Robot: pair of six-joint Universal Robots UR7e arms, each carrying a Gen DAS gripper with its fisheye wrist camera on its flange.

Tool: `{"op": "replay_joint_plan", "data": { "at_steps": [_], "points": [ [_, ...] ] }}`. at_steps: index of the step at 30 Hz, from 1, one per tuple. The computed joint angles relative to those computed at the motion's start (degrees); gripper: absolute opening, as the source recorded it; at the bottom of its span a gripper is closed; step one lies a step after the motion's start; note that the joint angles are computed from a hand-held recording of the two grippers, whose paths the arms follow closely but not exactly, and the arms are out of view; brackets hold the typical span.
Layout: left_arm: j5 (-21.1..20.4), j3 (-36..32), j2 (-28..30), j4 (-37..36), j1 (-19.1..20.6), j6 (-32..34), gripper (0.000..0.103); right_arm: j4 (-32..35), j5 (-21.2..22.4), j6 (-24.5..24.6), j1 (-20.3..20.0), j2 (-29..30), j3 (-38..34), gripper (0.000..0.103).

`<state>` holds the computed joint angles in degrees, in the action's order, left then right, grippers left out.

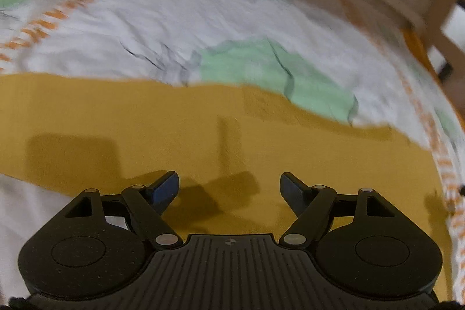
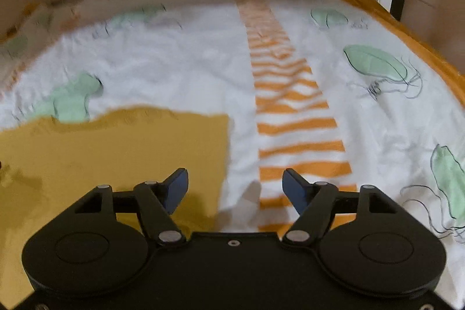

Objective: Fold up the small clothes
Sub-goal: 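Reach the left gripper to the other sleeve cuff and close on it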

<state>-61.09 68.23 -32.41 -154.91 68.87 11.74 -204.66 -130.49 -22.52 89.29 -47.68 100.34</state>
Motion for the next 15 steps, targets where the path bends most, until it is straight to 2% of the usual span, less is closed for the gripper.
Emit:
{"op": "replay_joint_plan", "data": {
  "at_steps": [2, 4, 8, 11, 15],
  "points": [
    [1.69, 0.29, -0.28, -4.96, 0.19, 1.08, 0.075, -0.64, 4.04, 0.24, -0.45, 0.24, -0.37, 0.078],
    [3.59, -0.1, -0.48, -9.03, 0.5, 1.31, 0.075, -1.38, 6.7, 0.53, -0.78, 0.6, -0.41, 0.087],
    [5.44, -0.71, -1.6, -14.91, 1.88, -0.96, 0.075, -0.75, 10.97, 2.14, -0.87, 1.1, 0.17, 0.089],
    [8.26, -2.44, -1.89, -15.15, 2.83, -3.56, 0.075, -0.35, 15.34, 4.48, -0.92, 1.42, 0.64, 0.092],
    [12.58, -3.83, -2.77, -14.19, 4.35, -6.68, 0.075, -1.24, 20.29, 9.25, -0.31, 2.39, 1.58, 0.103]
  ]
}}
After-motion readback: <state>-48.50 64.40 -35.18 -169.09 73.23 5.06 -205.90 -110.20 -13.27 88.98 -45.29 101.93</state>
